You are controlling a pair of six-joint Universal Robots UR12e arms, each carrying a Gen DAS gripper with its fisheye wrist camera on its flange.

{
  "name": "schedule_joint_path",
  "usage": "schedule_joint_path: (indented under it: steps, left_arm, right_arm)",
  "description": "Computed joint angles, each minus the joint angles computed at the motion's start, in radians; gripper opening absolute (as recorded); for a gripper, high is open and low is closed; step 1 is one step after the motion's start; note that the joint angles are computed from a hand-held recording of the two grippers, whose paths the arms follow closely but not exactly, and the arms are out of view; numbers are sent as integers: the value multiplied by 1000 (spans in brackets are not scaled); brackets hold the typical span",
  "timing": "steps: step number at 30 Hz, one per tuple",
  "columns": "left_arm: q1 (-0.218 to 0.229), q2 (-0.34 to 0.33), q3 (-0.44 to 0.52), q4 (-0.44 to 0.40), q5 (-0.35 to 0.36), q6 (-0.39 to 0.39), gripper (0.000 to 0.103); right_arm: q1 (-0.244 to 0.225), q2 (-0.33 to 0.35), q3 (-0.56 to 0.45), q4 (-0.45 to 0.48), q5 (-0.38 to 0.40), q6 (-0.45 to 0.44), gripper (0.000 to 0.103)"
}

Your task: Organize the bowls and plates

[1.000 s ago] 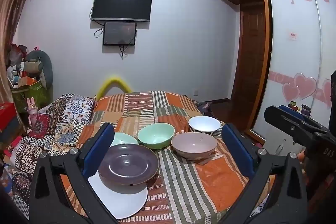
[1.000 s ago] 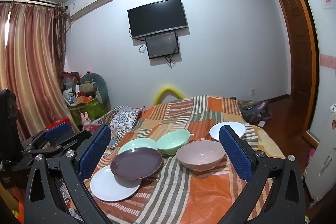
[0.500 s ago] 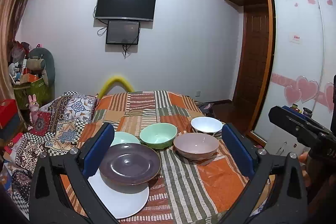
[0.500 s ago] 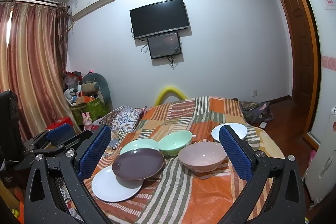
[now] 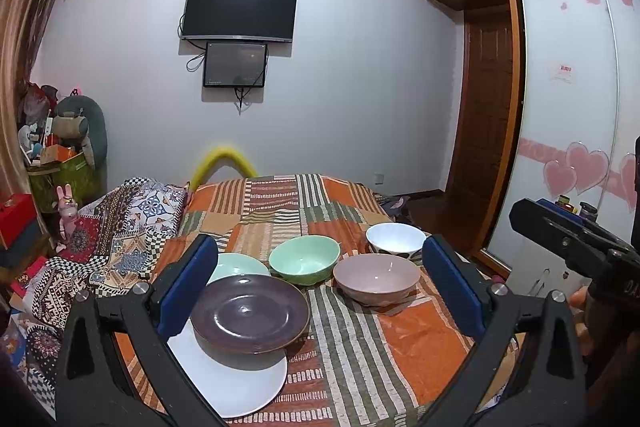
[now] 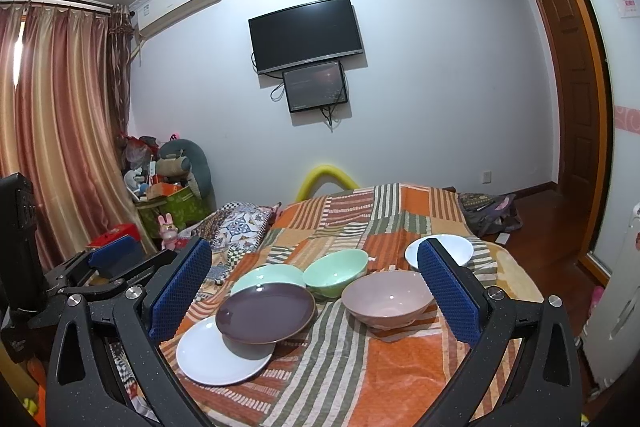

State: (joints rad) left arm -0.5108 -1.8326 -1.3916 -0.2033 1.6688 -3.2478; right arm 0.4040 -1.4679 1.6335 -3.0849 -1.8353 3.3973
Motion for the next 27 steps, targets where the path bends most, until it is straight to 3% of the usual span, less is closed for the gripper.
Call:
schedule_joint_path:
  steps: [27]
  left_arm:
    - [-2, 2, -4, 19, 5, 13, 103]
  right_arm:
    - [3, 2, -11, 3, 0, -1, 103]
